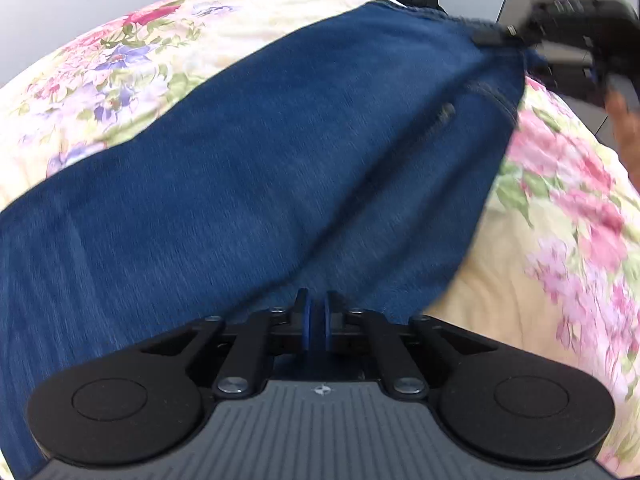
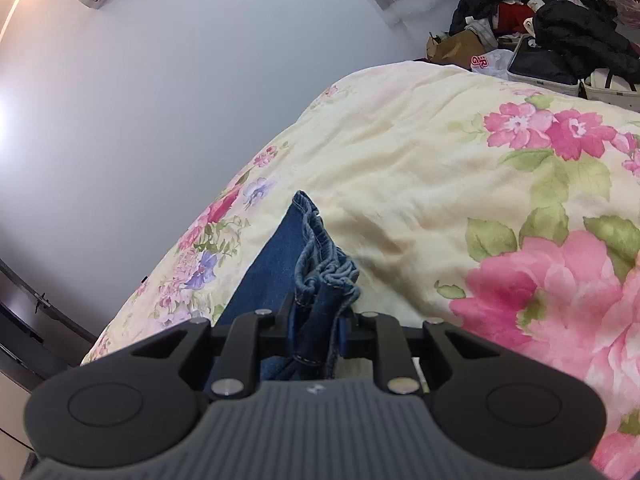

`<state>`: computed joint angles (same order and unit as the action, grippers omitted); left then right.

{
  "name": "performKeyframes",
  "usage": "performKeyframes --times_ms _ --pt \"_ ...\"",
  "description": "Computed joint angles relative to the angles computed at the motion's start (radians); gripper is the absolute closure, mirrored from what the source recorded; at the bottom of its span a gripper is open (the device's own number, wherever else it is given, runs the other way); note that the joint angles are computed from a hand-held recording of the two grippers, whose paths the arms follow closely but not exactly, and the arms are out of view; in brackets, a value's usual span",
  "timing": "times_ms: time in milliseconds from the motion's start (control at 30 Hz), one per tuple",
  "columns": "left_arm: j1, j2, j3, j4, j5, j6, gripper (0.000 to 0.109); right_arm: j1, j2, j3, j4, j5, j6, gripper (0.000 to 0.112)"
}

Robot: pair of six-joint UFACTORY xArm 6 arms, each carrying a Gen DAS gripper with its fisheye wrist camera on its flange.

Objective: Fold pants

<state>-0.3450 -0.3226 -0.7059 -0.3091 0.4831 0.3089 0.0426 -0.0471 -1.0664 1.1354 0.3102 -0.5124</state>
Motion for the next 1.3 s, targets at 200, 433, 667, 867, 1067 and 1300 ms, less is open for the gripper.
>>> performKeyframes --times_ms 200,433,667,867,1067,1300 --pt "0.026 -0.102 0.06 -0.116 0.051 0.048 0.102 0.055 -0.062 0.029 -0.071 -0.06 0.057 0.099" --pt "0.201 -0.257 0.055 -0.126 0.156 0.128 0.094 0.174 -0.151 0.071 -0.363 -0.174 0.196 0.099" --pt "0.485 -0.376 0.024 -0.118 0.232 0.213 0.087 0.281 -0.161 0.043 -0.937 -0.21 0.665 0.099" --pt "0.725 -0.373 -0.002 -0.224 0.275 0.338 0.085 0.388 -0.093 -0.052 -1.187 -0.187 0.924 0.099" --pt "0.866 -0.339 0.021 -0.264 0.304 0.411 0.085 0.526 0.025 -0.138 -1.282 -0.17 1.059 0.1" --pt "0.984 -0.295 0.048 -0.323 0.357 0.499 0.085 0.676 0.19 -0.179 -1.202 -0.079 1.0 0.1"
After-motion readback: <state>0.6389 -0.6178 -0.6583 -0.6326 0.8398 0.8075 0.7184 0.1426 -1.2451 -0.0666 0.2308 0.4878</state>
